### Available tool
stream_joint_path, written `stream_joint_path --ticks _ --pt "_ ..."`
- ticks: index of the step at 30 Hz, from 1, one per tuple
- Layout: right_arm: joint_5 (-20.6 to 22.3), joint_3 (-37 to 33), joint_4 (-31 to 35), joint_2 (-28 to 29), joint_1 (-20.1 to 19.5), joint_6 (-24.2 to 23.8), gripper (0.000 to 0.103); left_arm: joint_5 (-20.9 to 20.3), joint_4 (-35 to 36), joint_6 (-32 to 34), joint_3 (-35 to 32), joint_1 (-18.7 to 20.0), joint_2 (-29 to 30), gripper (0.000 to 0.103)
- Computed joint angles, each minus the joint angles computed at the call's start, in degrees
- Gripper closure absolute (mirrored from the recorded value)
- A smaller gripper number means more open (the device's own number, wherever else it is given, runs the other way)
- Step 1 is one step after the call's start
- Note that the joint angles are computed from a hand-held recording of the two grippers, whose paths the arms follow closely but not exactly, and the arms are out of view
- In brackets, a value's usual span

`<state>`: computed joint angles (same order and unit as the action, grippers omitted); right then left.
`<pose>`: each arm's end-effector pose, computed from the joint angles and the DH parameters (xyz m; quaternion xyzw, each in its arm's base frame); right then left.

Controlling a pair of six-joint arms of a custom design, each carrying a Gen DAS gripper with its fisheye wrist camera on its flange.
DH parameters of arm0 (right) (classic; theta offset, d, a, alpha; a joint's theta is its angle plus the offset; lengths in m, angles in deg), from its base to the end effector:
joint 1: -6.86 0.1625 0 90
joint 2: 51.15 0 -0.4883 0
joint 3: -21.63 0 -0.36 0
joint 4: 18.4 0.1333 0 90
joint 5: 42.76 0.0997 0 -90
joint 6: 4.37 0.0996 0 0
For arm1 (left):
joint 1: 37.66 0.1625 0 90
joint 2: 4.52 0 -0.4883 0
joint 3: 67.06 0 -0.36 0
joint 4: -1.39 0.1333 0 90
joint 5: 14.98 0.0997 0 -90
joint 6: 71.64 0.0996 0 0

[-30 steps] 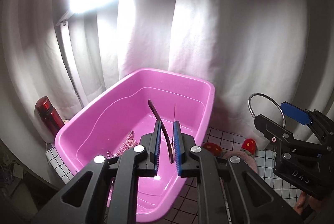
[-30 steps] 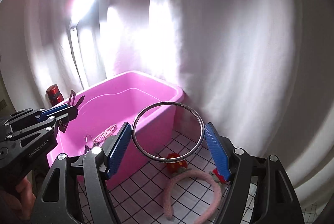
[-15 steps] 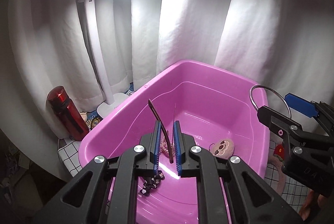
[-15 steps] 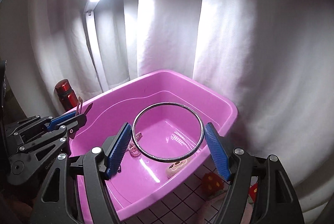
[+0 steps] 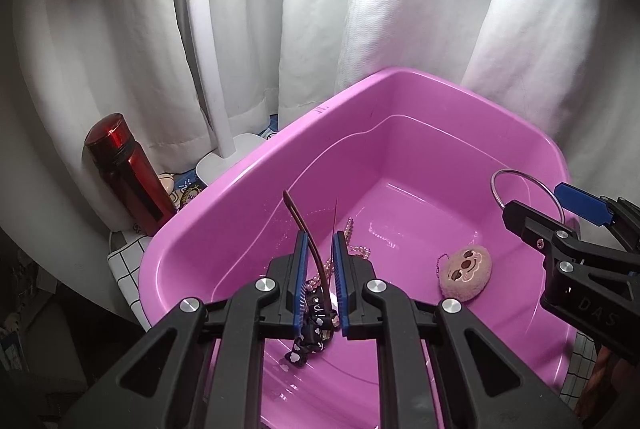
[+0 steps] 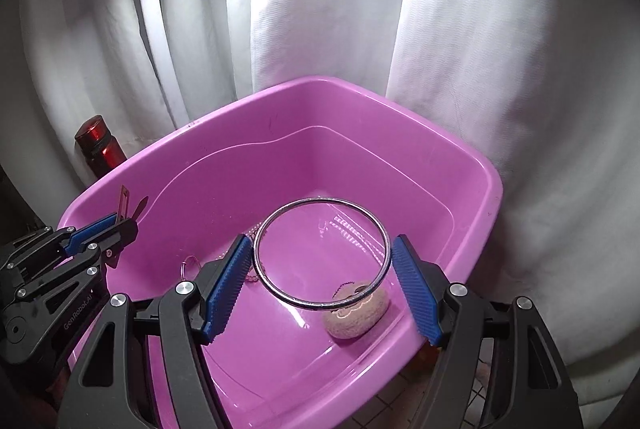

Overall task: Organize jewelry
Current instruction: 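Open both tools to drop the hair pin and ring into the tub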

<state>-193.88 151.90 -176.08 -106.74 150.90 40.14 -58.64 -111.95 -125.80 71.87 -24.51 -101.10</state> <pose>0.4028 -0.2353 0.1583 0.1023 -0.8539 0.3503 0.3709 -0.2279 -0.2641 0.3076 0.2421 0.8762 -0.2902 0.2990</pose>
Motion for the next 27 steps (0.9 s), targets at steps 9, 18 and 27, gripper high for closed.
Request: stream_joint_path --ticks 9,18,27 --pt "0.2 0.0 2.1 0.2 -1.5 2.2 0.033 -0.6 0.0 -0.2 -0.2 1.5 0.7 0.089" --pt "-0.1 -0.5 4.8 0.4 -2.1 3.8 0.033 -1.3 -0.2 -0.1 -0.5 2.4 0.8 0.085" --pt "-0.1 -1.2 8.4 -0.2 -1.9 6.4 0.032 1.0 3.6 -3.2 -1.0 0.6 -1.3 0.034"
